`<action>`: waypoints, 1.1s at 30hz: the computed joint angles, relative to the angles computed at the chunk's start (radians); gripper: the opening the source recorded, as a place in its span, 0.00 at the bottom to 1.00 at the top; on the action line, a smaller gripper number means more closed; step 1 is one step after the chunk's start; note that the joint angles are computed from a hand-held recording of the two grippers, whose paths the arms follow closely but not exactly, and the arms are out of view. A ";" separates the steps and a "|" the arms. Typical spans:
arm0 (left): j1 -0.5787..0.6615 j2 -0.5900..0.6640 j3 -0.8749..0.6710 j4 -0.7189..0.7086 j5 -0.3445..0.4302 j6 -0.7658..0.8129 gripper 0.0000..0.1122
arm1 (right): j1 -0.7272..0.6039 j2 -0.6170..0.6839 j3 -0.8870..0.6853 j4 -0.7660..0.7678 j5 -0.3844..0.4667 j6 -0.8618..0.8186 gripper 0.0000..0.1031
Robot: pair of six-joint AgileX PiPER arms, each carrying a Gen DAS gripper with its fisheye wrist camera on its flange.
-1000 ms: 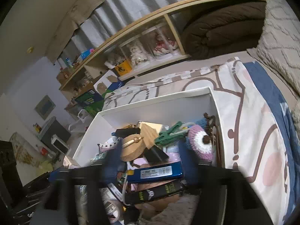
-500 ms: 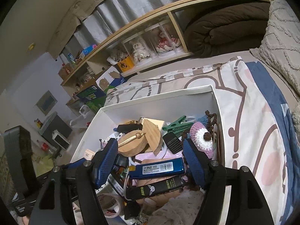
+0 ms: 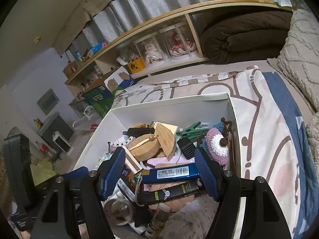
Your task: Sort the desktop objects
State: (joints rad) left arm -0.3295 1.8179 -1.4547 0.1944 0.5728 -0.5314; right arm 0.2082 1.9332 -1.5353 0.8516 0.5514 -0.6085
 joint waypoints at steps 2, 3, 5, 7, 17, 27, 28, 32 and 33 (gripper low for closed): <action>-0.001 -0.019 0.029 0.014 -0.013 -0.016 0.85 | 0.009 -0.010 0.019 -0.047 -0.027 0.030 0.70; -0.001 -0.028 0.041 0.018 -0.018 -0.022 0.87 | 0.012 -0.014 0.031 -0.070 -0.038 0.045 0.70; -0.001 -0.044 0.062 0.028 -0.021 -0.030 0.88 | 0.009 -0.018 0.047 -0.068 -0.038 0.044 0.70; -0.004 -0.063 0.080 0.041 -0.021 -0.037 0.88 | 0.005 -0.030 0.071 -0.065 -0.042 0.043 0.70; -0.041 -0.184 0.192 0.179 -0.063 -0.125 0.92 | 0.015 -0.177 0.250 -0.070 -0.169 0.046 1.00; -0.089 -0.320 0.354 0.356 -0.108 -0.303 0.92 | 0.027 -0.349 0.471 -0.151 -0.302 0.098 1.00; -0.095 -0.338 0.376 0.378 -0.113 -0.328 0.92 | 0.029 -0.361 0.485 -0.182 -0.312 0.123 1.00; -0.115 -0.403 0.445 0.437 -0.118 -0.392 0.92 | 0.024 -0.437 0.575 -0.090 -0.368 0.043 1.00; -0.122 -0.422 0.463 0.446 -0.119 -0.400 0.92 | 0.024 -0.459 0.600 -0.054 -0.376 0.009 1.00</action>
State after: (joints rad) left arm -0.4514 1.3963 -0.9919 0.6406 0.4538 -0.9317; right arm 0.2324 1.4738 -0.9356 0.7978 0.1752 -0.5997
